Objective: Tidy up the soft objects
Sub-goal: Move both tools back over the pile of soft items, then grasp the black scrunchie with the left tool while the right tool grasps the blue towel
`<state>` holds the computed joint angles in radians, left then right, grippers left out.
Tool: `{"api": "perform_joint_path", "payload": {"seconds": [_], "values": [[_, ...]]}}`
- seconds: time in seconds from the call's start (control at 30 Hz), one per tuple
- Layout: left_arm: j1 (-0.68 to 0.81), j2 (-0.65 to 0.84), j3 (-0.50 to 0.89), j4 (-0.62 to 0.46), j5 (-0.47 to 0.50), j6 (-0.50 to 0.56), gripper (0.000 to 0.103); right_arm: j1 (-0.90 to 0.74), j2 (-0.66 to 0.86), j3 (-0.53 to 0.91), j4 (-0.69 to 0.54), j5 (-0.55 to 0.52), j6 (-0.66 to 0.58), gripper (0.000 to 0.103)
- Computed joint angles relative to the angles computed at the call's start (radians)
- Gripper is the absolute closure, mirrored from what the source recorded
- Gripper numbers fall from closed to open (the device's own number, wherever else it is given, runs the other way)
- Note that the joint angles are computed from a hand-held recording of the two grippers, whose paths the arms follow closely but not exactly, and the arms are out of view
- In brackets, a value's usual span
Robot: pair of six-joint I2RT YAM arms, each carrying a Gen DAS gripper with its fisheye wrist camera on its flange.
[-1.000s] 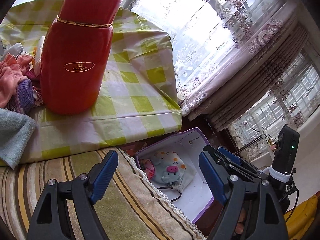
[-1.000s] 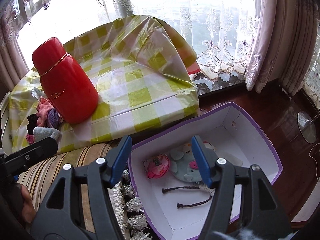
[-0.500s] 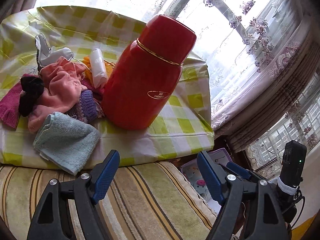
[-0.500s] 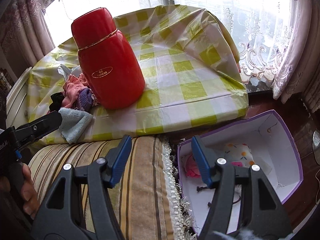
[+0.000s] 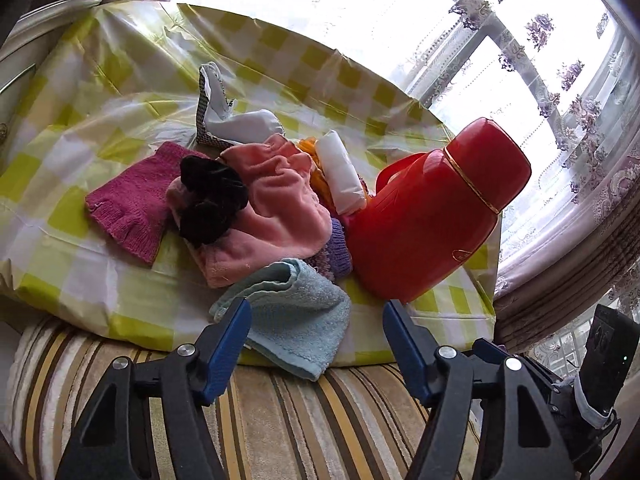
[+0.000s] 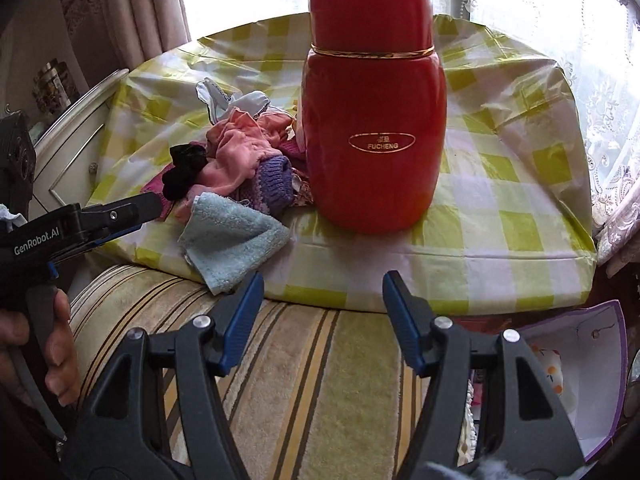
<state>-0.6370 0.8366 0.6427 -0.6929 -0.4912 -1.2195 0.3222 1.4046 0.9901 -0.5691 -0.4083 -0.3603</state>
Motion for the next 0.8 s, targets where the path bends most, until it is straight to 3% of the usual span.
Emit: {"api": "perform_joint_path", "payload": {"seconds": [0.47,0.8], "values": [[0.3,-0.073,-0.085,0.077,0.159,0.143,0.041,0.175,0.203,0.087,0.007,0.034,0.119,0.037],[0.567,0.008,-0.099,0.196,0.3,0.291,0.041,0.205,0.333,0.18,-0.036,0.056,0.163,0.037]]}}
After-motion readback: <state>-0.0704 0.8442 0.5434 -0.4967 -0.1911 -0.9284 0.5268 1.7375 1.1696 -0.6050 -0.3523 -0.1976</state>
